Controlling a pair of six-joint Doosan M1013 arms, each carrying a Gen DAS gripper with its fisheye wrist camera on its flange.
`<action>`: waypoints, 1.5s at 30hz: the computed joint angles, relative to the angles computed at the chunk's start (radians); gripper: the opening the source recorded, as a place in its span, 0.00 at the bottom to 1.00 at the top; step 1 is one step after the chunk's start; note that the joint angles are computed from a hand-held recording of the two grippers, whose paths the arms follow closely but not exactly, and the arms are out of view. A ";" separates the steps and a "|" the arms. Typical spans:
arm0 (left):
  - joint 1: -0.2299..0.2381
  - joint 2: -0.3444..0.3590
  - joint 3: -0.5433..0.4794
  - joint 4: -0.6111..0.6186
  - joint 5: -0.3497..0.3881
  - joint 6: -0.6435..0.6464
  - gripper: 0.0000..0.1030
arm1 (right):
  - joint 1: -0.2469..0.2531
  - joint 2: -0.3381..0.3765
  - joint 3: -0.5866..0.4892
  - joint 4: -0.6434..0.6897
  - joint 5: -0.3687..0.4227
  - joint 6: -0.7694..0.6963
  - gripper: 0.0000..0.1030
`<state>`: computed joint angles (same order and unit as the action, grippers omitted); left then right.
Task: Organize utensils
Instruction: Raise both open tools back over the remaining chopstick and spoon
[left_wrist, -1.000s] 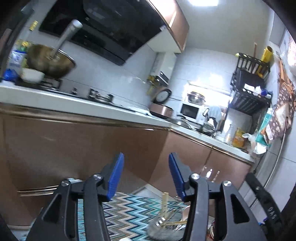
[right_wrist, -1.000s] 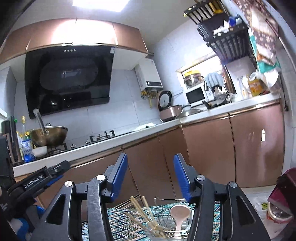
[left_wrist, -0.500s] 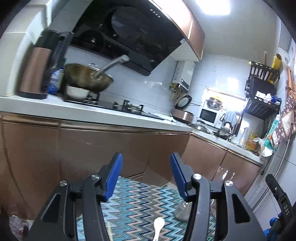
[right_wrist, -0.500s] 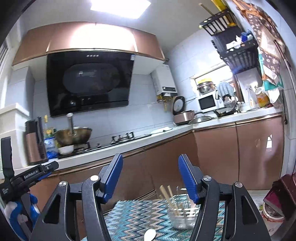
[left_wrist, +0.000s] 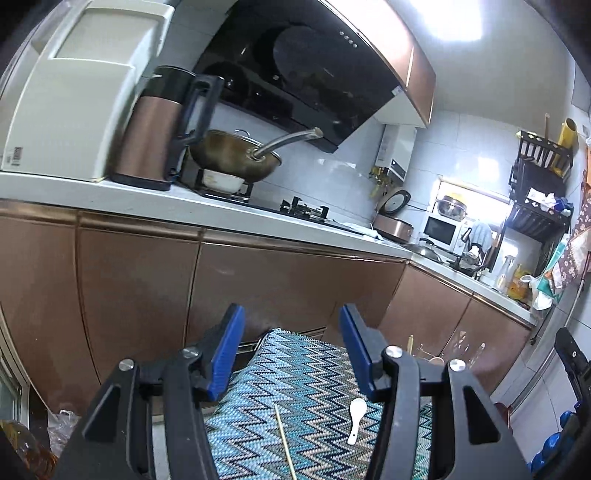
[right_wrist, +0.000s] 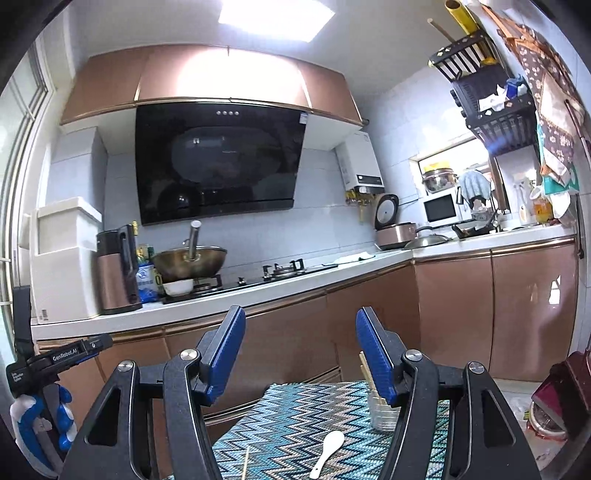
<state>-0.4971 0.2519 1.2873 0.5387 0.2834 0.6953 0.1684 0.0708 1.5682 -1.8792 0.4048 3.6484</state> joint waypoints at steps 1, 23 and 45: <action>0.001 -0.005 0.008 -0.003 -0.003 0.000 0.50 | 0.007 -0.004 0.005 0.004 0.009 -0.008 0.60; 0.080 -0.112 0.173 -0.207 -0.103 0.113 0.50 | 0.087 -0.009 -0.007 0.185 -0.031 -0.221 0.60; 0.056 -0.126 0.191 -0.625 -0.109 0.620 0.50 | 0.123 -0.056 0.045 0.076 0.029 -0.132 0.60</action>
